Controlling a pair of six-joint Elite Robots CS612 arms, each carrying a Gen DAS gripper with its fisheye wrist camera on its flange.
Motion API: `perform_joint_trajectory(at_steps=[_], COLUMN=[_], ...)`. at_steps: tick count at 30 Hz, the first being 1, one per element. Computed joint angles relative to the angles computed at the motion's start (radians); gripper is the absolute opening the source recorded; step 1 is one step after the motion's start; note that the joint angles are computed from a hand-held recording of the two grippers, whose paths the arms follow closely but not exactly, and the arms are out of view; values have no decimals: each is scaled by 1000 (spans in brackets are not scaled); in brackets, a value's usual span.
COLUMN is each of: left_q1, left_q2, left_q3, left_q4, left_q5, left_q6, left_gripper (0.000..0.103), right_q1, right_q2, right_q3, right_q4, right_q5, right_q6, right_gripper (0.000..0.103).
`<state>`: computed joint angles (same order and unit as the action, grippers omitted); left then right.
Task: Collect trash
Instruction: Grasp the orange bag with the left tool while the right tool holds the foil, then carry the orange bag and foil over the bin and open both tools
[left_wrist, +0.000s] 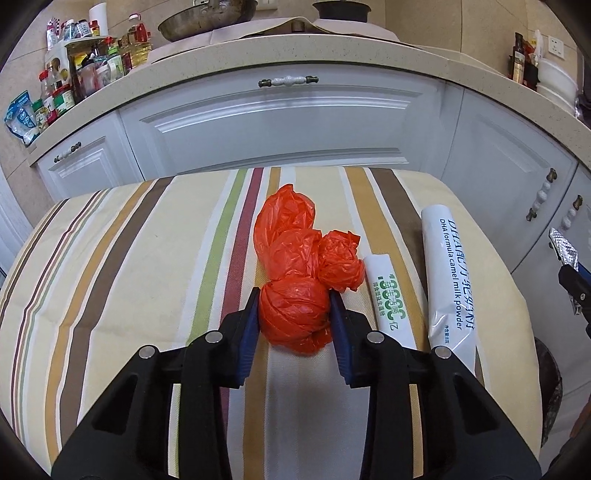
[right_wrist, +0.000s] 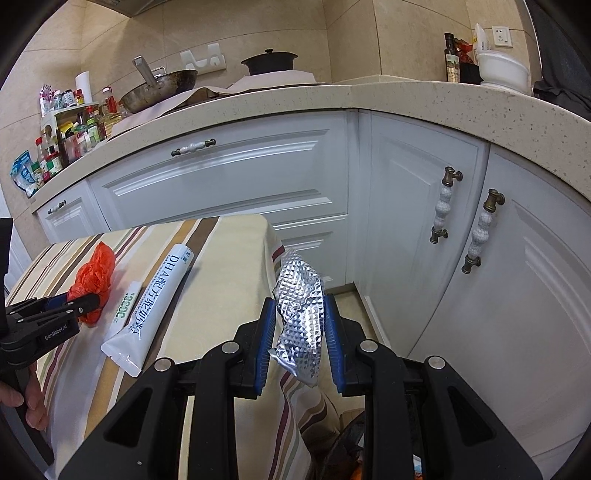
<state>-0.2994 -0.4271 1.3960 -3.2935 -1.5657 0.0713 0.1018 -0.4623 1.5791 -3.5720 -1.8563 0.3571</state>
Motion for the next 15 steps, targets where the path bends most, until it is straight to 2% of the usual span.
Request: perform_joint_trajectory(at_steps=[15], left_q1=[14], left_q2=[-56], left_q3=[110], left_q4=[-141], left_q5=[-2], left_q6=[18], left_gripper=[34], right_q1=[24], right_q2=[-28], right_q3=[42], right_q4=[-47], right_q5=[-46], right_q6=[-4], right_gripper=[27])
